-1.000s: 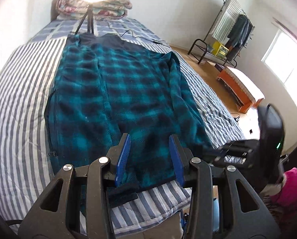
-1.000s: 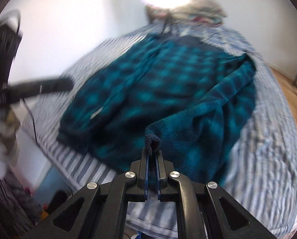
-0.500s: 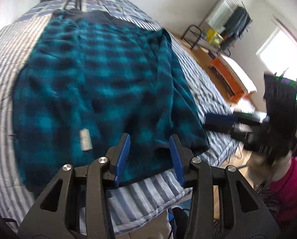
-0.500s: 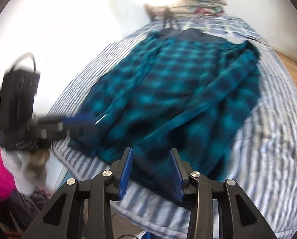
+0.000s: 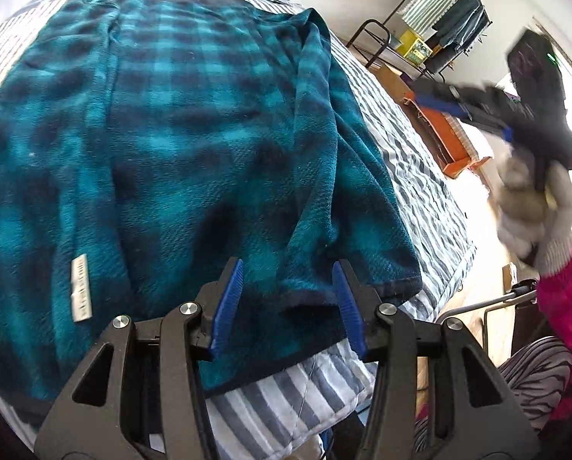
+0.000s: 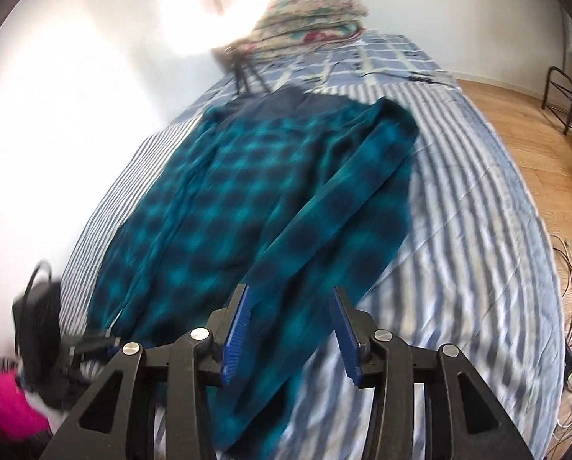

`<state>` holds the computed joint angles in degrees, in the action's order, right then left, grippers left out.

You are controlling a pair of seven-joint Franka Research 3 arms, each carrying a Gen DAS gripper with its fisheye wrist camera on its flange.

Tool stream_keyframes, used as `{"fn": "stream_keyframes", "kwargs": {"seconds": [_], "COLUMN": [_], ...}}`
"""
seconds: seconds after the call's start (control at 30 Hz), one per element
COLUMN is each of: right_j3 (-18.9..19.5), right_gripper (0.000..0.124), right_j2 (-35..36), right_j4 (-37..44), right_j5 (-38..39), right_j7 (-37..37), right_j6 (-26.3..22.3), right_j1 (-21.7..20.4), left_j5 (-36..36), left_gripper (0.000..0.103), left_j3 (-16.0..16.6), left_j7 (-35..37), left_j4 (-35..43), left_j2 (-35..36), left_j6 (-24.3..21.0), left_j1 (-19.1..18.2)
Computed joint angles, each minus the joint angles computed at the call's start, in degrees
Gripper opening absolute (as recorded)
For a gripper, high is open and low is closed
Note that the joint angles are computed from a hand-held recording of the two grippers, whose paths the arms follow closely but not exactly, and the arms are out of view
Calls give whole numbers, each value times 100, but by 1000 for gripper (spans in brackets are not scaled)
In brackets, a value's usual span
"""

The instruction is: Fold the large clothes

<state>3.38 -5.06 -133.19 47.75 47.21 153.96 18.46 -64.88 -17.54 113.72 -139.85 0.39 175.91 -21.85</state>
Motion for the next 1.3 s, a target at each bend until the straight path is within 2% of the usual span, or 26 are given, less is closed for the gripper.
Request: {"fn": "stream_keyframes", "kwargs": {"seconds": [0.07,0.13,0.23,0.27,0.33,0.43,0.63,0.73,0.77,0.8,0.9,0.97,1.1,1.3], "right_j3": [-38,-41,-6,5,52,156,225,199,221,262,427,443,407,-120], "right_gripper": [44,45,46,46,47,49,50,49,49,43,15,4,1,0], "right_j2": [288,672,1320,1574,1959,2640,3947,4362,4458,4544,4718,4730,4489,4404], "right_j4": [300,698,1368,1636,2064,2867,4468,4979,5097,5211,5508,5607,5498,5912], "right_j5": [20,-37,-228,-291,-424,-503,-1003,-1348,-1418,-1471,-1550,-1669,-1844,-2979], "right_j7": [12,116,457,606,838,1184,2114,2576,2672,2732,2755,2748,2801,3535], "right_j6": [28,36,113,164,214,129,-105,-127,-114,-126,-293,-424,-445,-799], "right_j1": [-52,-141,-317,-377,-496,-736,-901,-875,-889,-918,-1036,-1018,-899,-211], "left_j5": [-168,83,913,1114,1138,1469,528,370,357,346,387,358,99,-106], "left_gripper": [49,48,36,35,31,17,8,7,6,6,6,5,5,5], "left_j3": [-6,-27,-23,-34,-93,-142,-232,-189,-179,-171,-153,-153,-165,-143], "left_j7": [187,48,-558,-718,-712,-956,-244,-127,-113,-110,-130,-114,78,268], "left_j4": [95,130,159,154,217,216,262,278,281,276,262,259,247,236], "left_j2": [68,124,212,214,268,293,211,190,191,183,192,197,153,111], "left_j6": [-79,-81,-187,-263,-371,-352,-485,-482,-473,-460,-395,-387,-387,-459], "left_j1": [16,33,79,113,185,246,335,268,249,233,189,184,154,60]}}
